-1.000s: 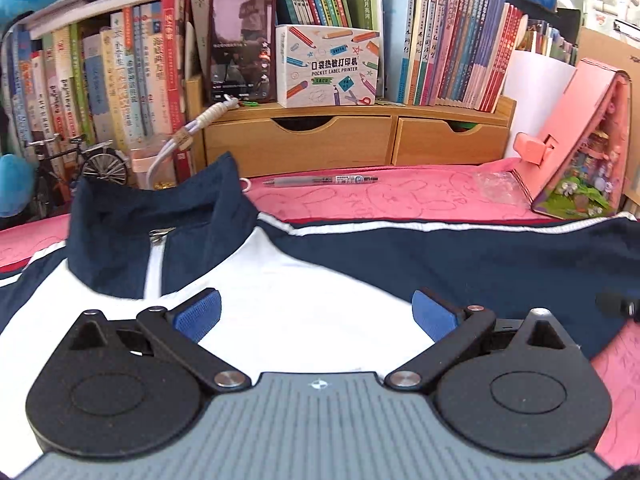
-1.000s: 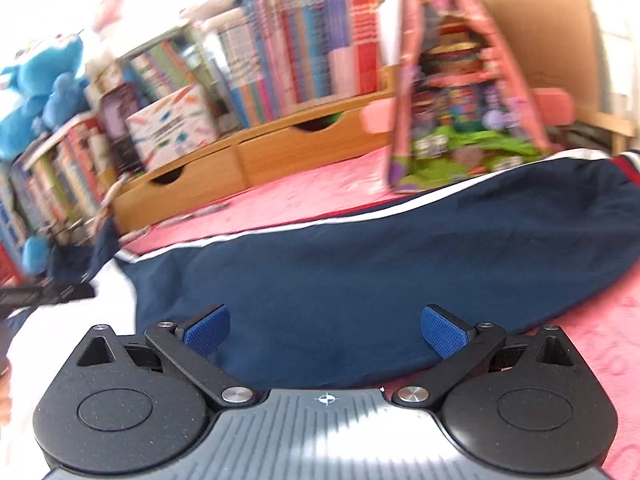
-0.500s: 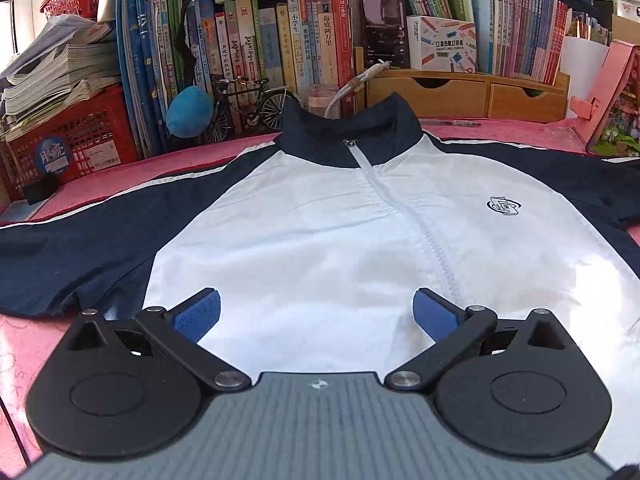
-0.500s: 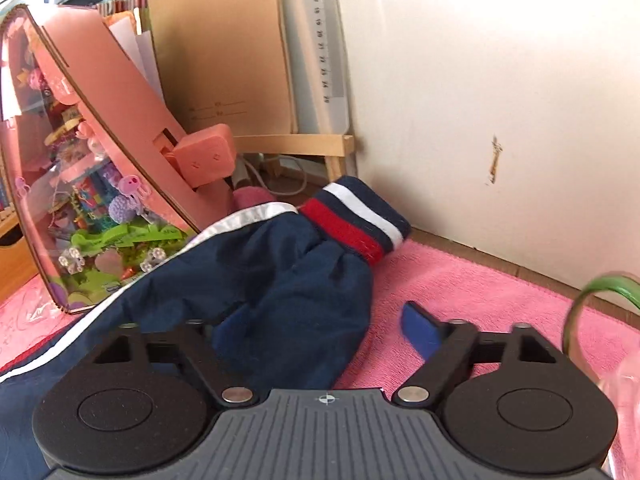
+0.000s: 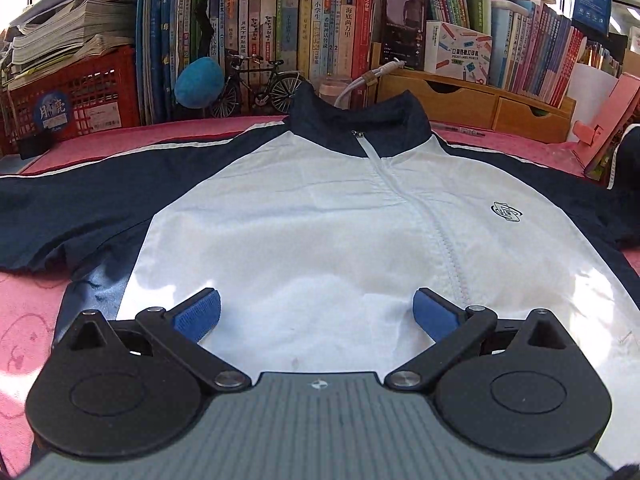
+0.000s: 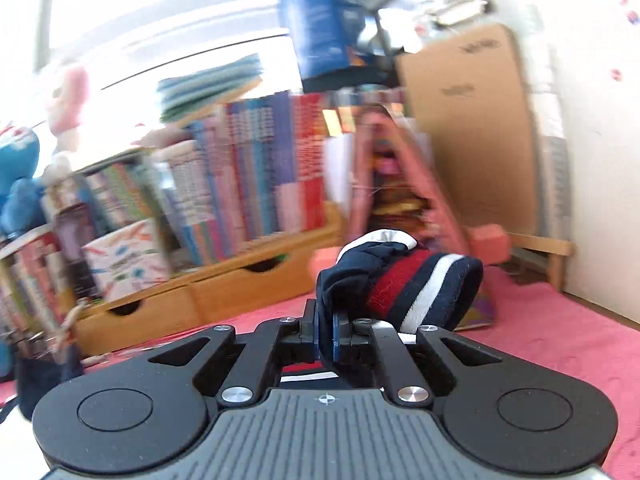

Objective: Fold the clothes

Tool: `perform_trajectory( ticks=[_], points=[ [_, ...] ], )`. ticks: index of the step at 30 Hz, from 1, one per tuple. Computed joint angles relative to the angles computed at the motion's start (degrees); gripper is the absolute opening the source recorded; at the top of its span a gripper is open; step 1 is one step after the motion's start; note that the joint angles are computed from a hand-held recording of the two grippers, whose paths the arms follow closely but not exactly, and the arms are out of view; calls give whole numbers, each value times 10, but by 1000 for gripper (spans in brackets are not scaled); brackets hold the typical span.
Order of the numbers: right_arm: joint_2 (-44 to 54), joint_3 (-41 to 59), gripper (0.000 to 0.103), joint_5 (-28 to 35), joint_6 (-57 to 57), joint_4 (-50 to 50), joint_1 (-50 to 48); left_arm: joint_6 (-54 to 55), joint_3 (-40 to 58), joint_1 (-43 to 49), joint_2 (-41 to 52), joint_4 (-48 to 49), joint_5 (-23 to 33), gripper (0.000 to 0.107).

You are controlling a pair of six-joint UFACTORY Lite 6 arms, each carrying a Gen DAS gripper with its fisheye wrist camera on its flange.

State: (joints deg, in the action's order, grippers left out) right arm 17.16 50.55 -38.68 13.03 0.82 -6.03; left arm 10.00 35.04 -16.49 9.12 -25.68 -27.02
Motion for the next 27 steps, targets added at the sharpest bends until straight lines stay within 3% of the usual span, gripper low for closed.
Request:
perform_trajectory(
  ticks=[4,8,11,13,16,22,25,27],
  points=[
    [47,85,8,43,-21,-21,170,-51,-21,10,-14,32,-22,103],
    [156,248,12,160,-9,-64,304,-150,-43,42,-28,108,-35,103],
    [201,308,37,230,56,-137,348,-266,-52,86,-30,215,-40,103],
    [175,260,65,214,17,-111,354,-335,-60,114,-33,287,-53,103],
    [103,155,74,175,-75,-38,351,-394,-44,138,-39,380,-21,103],
    [18,25,80,127,-199,64,313,-557,62,158,-10,545,40,103],
    [-2,-14,81,114,-187,62,296,-492,157,136,65,481,58,103],
    [-15,-39,82,103,-160,38,282,-499,229,125,125,487,76,103]
  ],
)
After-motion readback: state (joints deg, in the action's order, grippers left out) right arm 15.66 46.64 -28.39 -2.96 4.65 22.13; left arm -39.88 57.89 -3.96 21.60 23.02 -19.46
